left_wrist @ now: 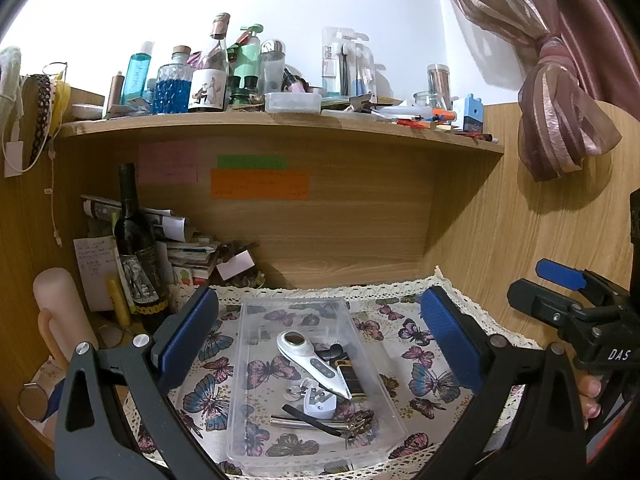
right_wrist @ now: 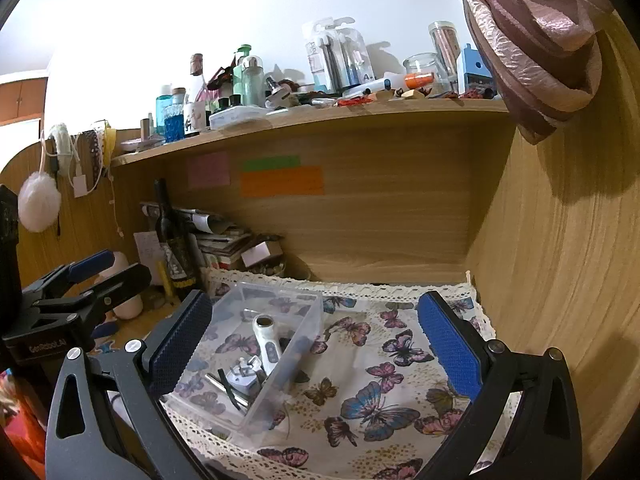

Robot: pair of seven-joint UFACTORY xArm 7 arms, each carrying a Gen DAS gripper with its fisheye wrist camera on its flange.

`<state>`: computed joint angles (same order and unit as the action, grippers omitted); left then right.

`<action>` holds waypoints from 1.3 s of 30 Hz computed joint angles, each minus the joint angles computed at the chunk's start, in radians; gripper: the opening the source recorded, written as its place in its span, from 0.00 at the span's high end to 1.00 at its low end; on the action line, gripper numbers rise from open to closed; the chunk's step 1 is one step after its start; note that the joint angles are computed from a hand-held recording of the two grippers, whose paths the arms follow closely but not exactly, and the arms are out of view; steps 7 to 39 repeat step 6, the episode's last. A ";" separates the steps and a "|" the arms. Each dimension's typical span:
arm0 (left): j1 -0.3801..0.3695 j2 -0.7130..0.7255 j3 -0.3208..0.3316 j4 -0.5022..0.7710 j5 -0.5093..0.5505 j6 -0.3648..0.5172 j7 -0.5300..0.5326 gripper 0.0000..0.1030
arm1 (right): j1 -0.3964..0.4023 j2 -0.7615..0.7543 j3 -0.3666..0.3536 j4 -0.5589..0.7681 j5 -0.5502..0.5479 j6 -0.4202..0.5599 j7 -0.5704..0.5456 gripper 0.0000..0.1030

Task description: Organize rigid objects

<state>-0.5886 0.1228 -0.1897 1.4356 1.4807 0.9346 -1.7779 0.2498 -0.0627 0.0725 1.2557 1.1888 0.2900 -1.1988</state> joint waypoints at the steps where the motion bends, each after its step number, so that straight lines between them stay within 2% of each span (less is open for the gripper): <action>1: 0.000 0.000 0.000 -0.001 0.002 0.001 -0.001 0.00 | 0.001 0.000 0.001 0.000 -0.004 -0.002 0.004 0.00; 39: 0.002 -0.002 0.001 -0.005 0.006 -0.005 -0.003 0.00 | 0.004 0.005 0.007 0.001 -0.027 -0.013 0.030 0.00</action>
